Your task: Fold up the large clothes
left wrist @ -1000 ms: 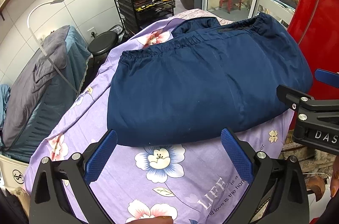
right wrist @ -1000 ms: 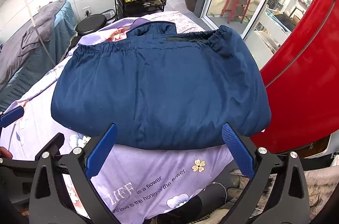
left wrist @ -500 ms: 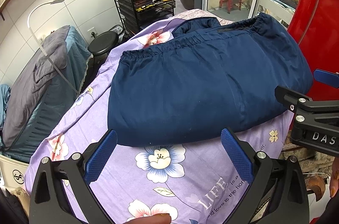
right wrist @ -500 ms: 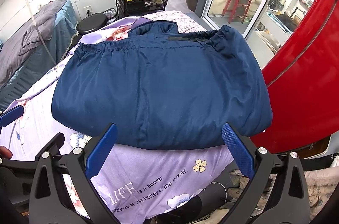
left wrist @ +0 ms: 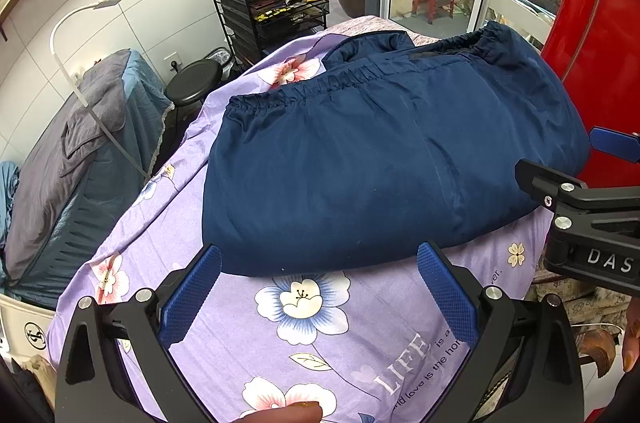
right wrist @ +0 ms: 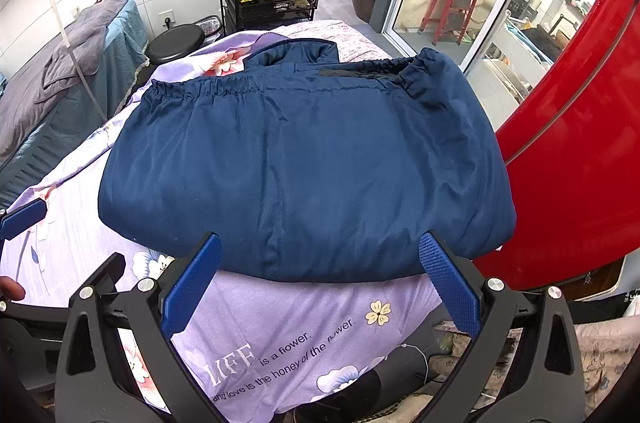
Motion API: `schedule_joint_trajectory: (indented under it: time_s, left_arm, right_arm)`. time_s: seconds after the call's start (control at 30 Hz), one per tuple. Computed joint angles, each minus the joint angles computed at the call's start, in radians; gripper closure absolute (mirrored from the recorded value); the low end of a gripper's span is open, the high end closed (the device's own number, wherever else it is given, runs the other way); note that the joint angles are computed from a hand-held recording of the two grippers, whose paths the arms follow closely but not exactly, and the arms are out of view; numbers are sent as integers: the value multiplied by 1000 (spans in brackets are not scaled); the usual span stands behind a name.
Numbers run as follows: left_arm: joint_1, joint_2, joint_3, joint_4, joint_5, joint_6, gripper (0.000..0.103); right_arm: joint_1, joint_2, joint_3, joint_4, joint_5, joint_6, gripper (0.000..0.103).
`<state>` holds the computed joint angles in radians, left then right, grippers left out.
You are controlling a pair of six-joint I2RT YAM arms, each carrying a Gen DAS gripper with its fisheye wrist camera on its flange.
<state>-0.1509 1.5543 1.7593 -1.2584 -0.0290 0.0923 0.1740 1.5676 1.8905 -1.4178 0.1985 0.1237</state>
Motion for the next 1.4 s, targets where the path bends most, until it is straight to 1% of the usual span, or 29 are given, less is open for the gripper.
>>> schedule_joint_trajectory:
  time_s: [0.47, 0.57, 0.7, 0.8, 0.87, 0.9, 1.03, 1.17, 1.3, 1.4]
  left_arm:
    - [-5, -8, -6, 3, -7, 4, 7]
    - [-2, -15, -15, 9, 8, 6, 7]
    - [-3, -42, -59, 56, 10, 10, 6]
    - [14, -92, -130, 135, 41, -17, 6]
    - [23, -104, -151, 159, 57, -32, 6]
    - [24, -103, -152, 157, 67, -30, 6]
    - [16, -95, -151, 156, 52, -9, 6]
    - [16, -76, -122, 126, 44, -20, 6]
    - [17, -41, -76, 81, 32, -5, 6]
    - [15, -47, -79, 86, 29, -1, 6]
  right_arm:
    - [2, 1, -4, 2, 1, -2, 6]
    - [2, 0, -7, 3, 1, -1, 6]
    - [4, -2, -9, 5, 2, 2, 6]
    - [4, -8, -21, 12, 1, 5, 6]
    - [-1, -11, -30, 18, 0, 4, 6]
    - [-3, -11, -30, 19, -1, 3, 6]
    - [-14, -11, -36, 22, -8, 9, 6]
    - [-14, -4, -25, 20, -8, 7, 6]
    - [-10, 0, -17, 20, 0, 4, 6]
    - [-10, 3, -13, 16, 1, 8, 6]
